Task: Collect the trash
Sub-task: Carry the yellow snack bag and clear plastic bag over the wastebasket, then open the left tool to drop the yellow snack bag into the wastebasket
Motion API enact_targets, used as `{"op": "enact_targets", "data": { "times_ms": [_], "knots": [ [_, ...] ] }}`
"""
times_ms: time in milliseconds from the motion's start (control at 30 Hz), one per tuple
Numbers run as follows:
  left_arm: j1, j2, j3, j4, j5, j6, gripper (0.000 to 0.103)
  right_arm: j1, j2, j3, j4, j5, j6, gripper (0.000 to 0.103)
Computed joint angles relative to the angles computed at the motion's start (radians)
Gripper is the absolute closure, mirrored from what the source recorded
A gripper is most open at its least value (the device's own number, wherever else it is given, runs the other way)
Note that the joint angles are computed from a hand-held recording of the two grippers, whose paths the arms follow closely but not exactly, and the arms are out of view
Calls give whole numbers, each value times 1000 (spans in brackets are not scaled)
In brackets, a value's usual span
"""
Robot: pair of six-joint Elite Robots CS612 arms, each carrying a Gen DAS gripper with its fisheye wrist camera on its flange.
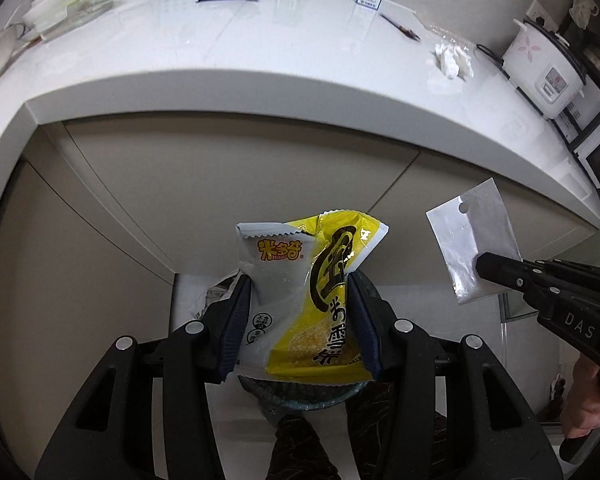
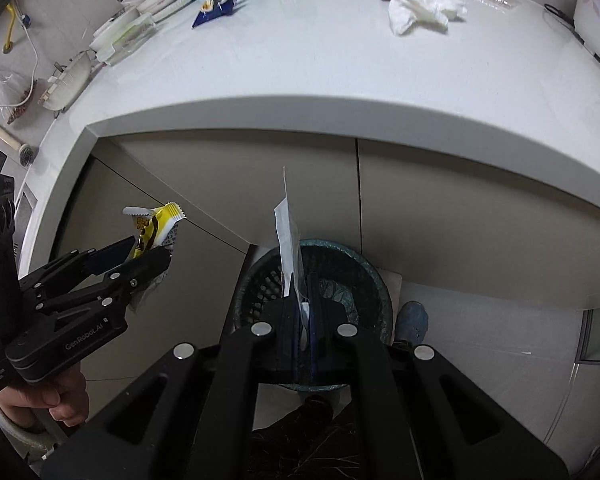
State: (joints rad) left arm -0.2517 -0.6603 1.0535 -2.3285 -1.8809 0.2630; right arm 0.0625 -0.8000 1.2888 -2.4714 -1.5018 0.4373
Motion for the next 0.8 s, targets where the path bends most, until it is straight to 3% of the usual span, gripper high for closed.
{"op": "enact_targets", "data": {
  "times_ms": [267, 800],
  "knots": [
    [-8, 18, 6, 31, 12, 10, 56, 6, 26, -1, 5, -10, 23, 101],
    [-37, 40, 17, 97, 57, 52, 55, -12, 20, 29, 7, -11, 32, 101]
  ]
}}
